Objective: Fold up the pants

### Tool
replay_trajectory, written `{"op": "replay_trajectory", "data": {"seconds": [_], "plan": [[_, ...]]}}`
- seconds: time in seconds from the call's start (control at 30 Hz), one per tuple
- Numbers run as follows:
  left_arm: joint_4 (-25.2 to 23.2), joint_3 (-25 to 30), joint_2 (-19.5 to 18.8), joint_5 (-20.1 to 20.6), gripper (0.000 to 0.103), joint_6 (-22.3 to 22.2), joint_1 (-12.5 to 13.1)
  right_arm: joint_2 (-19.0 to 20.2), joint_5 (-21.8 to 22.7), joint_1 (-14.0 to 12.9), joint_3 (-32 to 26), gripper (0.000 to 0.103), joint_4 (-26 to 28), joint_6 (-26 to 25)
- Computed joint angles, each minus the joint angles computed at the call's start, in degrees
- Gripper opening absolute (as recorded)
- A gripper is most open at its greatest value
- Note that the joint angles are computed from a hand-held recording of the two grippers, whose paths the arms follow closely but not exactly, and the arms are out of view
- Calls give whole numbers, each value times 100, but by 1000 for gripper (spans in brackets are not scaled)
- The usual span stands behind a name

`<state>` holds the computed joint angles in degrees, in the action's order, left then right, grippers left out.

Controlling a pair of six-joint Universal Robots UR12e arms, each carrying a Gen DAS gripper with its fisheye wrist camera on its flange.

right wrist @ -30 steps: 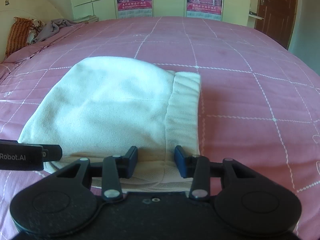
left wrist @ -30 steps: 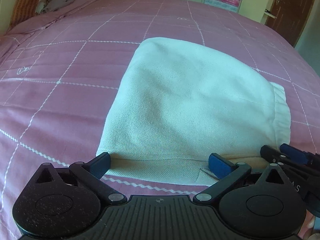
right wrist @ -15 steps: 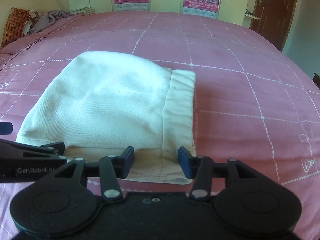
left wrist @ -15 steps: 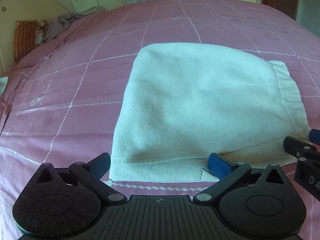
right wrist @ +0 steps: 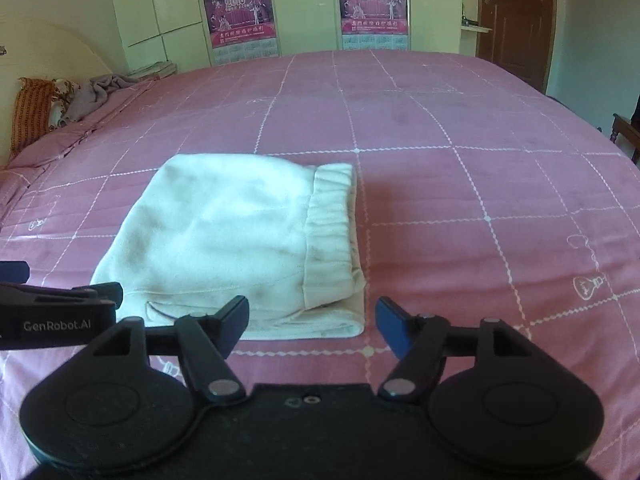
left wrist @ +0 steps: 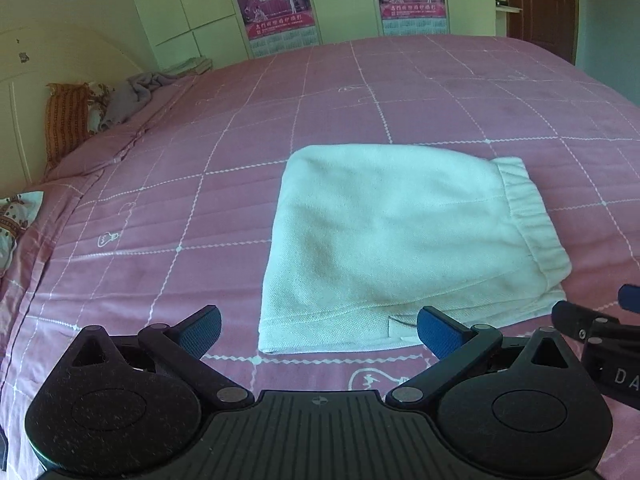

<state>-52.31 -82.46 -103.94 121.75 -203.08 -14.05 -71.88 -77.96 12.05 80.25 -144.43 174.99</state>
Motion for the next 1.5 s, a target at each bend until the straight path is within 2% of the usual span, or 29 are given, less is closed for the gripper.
{"op": "replay_trajectory", "data": {"seconds": [0.13,0.23,0.3,0.33,0.4,0.5,0.63,0.7,0.8,0.9,1.0,1.1,1.23,1.5], "plan": [[1,-107,186,118,103,115,-101,-161,312,-82,64,74,445,230],[147,-259,418,245,103,93,-212,-420,701,-196,309,80,319,287],[295,-402,611,292,103,99,-288,-625,948,-278,496,81,222,198],[368,-469,695,329,103,117,-329,-741,1135,-343,605,84,175,137],[563,-630,877,432,103,151,-428,-970,1399,-460,855,93,-33,79],[661,-810,1127,571,103,21,-590,-1307,1641,-621,1242,94,-417,3],[794,-1067,1395,911,103,-180,-822,-1715,1778,-802,1735,102,-1072,28],[772,-1145,1478,1081,103,-255,-928,-1881,1738,-857,1961,103,-1539,159],[590,-1212,1606,1212,103,-502,-1075,-2082,1594,-871,2163,103,-1920,376],[434,-1245,1697,1269,103,-741,-1168,-2234,1208,-792,2202,103,-1775,481],[313,-1257,1772,1255,103,-960,-1239,-2295,1206,-753,2155,103,-1634,207],[293,-1244,1772,1387,103,-1004,-1327,-2337,842,-647,2273,103,-2140,180],[146,-1179,1733,1376,103,-1121,-1374,-2337,665,-597,2329,103,-2354,168],[78,-1114,1693,1243,103,-1215,-1373,-2329,560,-589,2343,103,-2397,104]]}}
